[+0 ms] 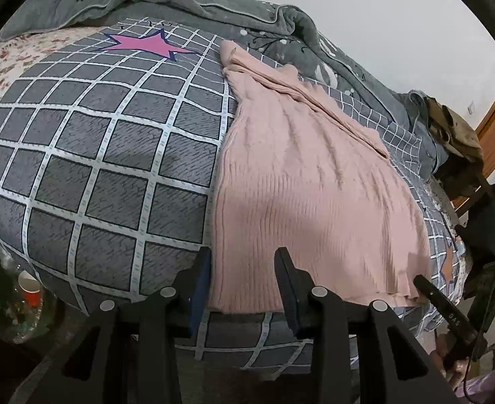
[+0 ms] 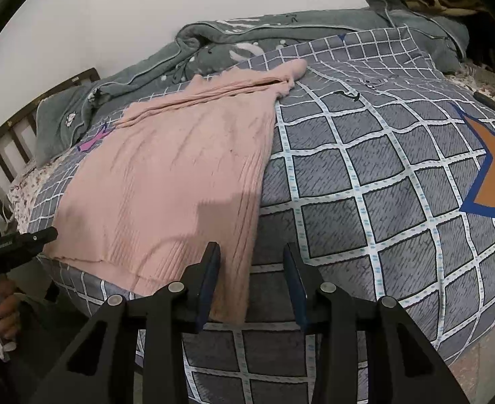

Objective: Fold small clothes
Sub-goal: 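Grasp the sweater hem with the right gripper and lift it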

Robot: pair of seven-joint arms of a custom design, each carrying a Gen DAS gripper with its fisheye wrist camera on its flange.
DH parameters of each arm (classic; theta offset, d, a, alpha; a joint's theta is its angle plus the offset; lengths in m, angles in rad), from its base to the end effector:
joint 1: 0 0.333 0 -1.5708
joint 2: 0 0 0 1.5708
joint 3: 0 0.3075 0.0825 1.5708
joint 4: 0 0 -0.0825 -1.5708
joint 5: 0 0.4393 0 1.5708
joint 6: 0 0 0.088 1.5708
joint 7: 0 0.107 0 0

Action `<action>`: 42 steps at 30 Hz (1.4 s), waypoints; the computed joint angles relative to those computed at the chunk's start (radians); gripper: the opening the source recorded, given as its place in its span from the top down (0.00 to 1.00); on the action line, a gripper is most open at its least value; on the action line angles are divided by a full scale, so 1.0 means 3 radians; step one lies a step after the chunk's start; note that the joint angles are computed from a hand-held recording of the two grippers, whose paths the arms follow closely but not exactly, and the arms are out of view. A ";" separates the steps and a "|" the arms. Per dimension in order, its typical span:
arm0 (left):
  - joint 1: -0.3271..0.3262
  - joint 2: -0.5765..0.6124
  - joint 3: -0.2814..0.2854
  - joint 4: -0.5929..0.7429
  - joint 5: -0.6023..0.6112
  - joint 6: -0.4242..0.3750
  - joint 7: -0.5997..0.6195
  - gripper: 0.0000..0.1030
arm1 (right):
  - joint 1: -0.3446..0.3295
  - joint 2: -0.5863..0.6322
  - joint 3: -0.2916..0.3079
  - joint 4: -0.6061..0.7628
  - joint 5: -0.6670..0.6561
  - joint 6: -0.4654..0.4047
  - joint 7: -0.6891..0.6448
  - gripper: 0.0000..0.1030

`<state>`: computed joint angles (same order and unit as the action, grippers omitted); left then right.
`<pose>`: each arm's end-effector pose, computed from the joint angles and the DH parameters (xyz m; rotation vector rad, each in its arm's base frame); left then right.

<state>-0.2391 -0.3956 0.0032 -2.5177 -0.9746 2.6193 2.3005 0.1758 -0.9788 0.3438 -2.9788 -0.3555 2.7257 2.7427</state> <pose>0.4888 -0.0980 0.4281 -1.7876 2.2268 -1.2167 0.3239 0.1696 0.4237 -1.3176 2.0240 -0.6754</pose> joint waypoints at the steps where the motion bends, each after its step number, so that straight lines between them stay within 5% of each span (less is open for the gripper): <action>1: -0.0003 0.0005 -0.0004 0.0003 0.0003 0.0007 0.0012 0.66 | -0.0001 0.0002 0.0002 0.0002 0.0003 0.0001 0.0008 0.62; 8: -0.0029 0.0064 -0.0043 0.0033 -0.0009 0.0155 -0.0012 0.64 | -0.0043 0.0045 0.0039 0.0031 -0.0004 0.0043 0.0094 0.58; 14: -0.0044 0.0069 -0.0049 0.0035 0.0113 0.0183 -0.0060 0.64 | -0.0167 0.0097 0.0290 0.0115 -0.0196 -0.0046 0.0289 0.55; 24: 0.0040 -0.0007 0.0092 0.0027 -0.0185 -0.0366 0.0147 0.66 | 0.0005 -0.0025 0.0020 -0.0013 -0.0199 0.0034 0.0289 0.56; 30: 0.0111 0.0035 0.0050 0.0071 -0.0351 -0.0529 0.0164 0.66 | 0.0156 0.0042 -0.0237 -0.0105 0.0045 0.0424 -0.0029 0.56; 32: 0.0129 0.0041 0.0017 0.0074 -0.0380 -0.0518 0.0151 0.66 | 0.0118 0.0085 -0.0142 -0.0067 0.0092 0.0425 -0.0078 0.56; 38: 0.0137 0.0039 -0.0106 0.0046 -0.0206 -0.0318 -0.0021 0.88 | 0.0104 0.0176 0.0014 0.0045 0.0081 0.0298 -0.0215 0.59; 42: 0.0083 0.0016 -0.0110 0.0020 -0.0115 -0.0206 -0.0019 0.93 | 0.0082 0.0223 -0.0004 0.0042 0.0118 0.0388 -0.0232 0.75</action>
